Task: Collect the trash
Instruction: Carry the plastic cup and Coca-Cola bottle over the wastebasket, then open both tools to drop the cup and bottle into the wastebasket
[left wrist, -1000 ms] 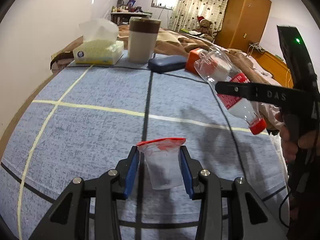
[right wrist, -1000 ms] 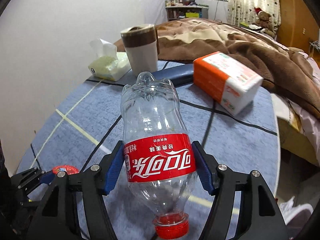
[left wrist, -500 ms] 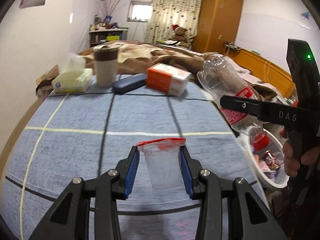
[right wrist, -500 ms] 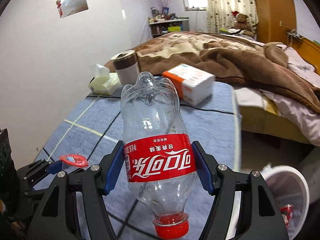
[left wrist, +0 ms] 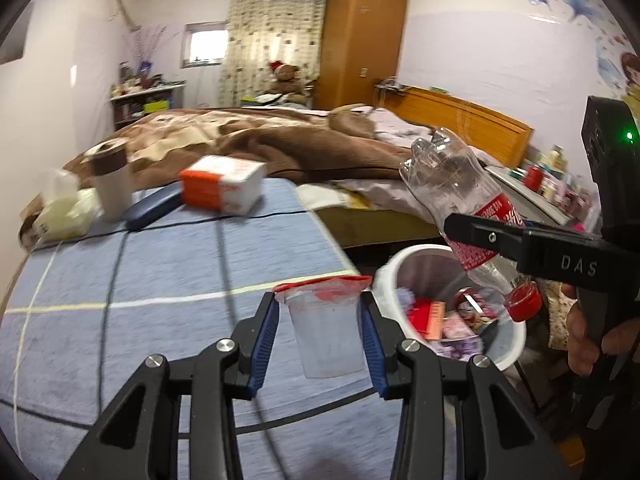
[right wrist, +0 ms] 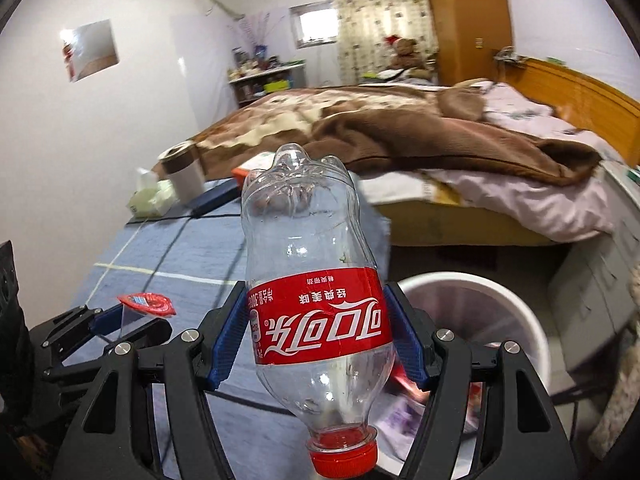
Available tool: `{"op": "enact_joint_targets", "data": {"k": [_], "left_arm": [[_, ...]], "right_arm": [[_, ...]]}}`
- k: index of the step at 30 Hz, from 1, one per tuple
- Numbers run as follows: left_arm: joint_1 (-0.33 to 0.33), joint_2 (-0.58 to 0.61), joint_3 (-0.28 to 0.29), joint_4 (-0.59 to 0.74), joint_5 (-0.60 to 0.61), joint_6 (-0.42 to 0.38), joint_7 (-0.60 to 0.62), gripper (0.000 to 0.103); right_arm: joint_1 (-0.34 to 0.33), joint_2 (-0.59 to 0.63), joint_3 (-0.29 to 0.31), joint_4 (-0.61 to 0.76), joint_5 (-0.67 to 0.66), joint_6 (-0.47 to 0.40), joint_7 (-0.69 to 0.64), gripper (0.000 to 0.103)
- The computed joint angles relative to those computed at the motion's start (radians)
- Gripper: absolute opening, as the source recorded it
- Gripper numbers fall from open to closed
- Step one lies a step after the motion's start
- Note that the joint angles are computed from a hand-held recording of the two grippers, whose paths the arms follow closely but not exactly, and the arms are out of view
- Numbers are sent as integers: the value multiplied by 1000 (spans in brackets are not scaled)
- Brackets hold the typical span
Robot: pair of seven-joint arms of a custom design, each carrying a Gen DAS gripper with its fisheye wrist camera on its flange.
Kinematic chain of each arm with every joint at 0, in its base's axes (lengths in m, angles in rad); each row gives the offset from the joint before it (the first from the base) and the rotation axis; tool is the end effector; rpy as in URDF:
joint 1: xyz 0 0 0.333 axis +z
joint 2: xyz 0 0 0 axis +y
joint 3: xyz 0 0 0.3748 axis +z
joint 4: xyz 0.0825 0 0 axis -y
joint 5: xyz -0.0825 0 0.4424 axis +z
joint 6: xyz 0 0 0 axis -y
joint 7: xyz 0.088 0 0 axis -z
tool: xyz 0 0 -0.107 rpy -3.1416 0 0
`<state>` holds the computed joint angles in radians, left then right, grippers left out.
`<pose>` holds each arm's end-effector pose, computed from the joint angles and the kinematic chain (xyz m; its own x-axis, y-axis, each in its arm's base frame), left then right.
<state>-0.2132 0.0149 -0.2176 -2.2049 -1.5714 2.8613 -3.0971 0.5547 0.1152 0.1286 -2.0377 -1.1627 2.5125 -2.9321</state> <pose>0.5607 -0.1968 0.4280 -0.6249 -0.7689 0.1351 -0.5230 0.2839 -0.8037 0.5063 0.4190 0.4489 -0.1836 -0.9762 -0.1154 -0.6239 0.2064 -0.7537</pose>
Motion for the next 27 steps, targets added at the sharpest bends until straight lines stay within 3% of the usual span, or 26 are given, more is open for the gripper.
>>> {"op": "enact_joint_targets", "data": {"k": [7, 12, 21, 27], "left_arm": [[-37, 5, -30, 8, 40, -30, -21, 42], [-64, 18, -46, 18, 79, -35, -53, 42], [-92, 85, -78, 60, 229, -49, -179, 42], [-98, 143, -115, 95, 322, -3, -243, 42]], "right_arm": [[0, -73, 26, -74, 4, -116, 61, 68], [-20, -109, 44, -122, 28, -151, 89, 68], [-88, -129, 35, -207, 117, -66, 96, 68], [-104, -103, 24, -216, 178, -47, 55, 68]]}}
